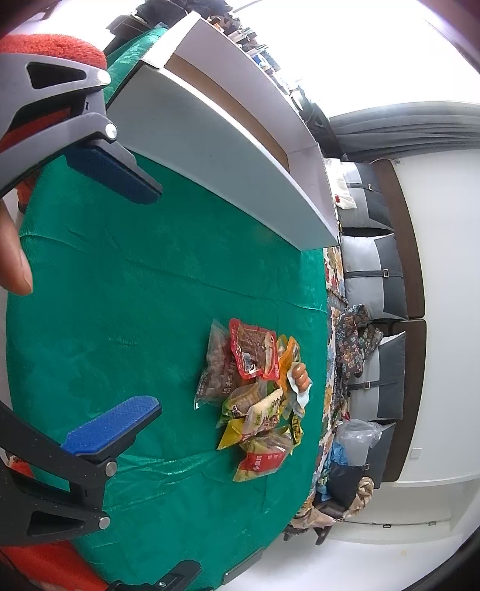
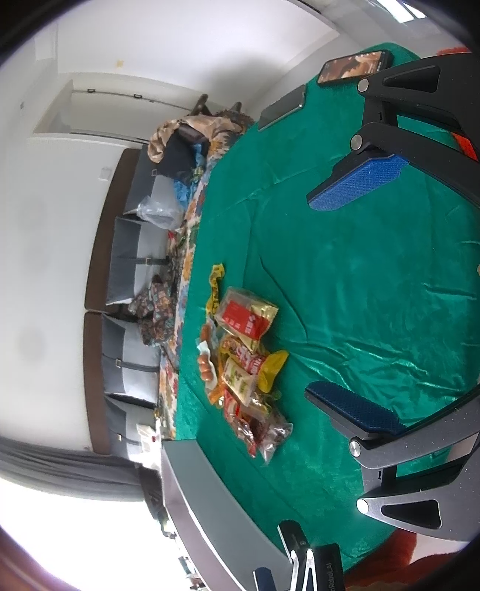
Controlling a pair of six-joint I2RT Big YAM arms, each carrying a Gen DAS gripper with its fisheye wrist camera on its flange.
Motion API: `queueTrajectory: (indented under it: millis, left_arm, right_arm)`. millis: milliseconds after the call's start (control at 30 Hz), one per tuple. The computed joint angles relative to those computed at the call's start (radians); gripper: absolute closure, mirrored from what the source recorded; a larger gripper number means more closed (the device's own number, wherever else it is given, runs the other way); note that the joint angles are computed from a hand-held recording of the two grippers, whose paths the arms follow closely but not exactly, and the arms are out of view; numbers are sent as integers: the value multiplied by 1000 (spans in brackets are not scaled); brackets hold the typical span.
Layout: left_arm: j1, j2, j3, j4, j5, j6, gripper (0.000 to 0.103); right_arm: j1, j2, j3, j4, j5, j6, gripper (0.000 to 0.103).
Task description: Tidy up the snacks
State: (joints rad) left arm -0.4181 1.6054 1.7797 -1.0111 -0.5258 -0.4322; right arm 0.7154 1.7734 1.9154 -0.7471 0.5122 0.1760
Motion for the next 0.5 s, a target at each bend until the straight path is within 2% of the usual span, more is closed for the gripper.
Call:
queueTrajectory:
  millis: [500]
  left_arm:
    - [4,1,-6,5,2,-2,0]
  right_arm:
    - [0,6,5,-12,-7,-4,7]
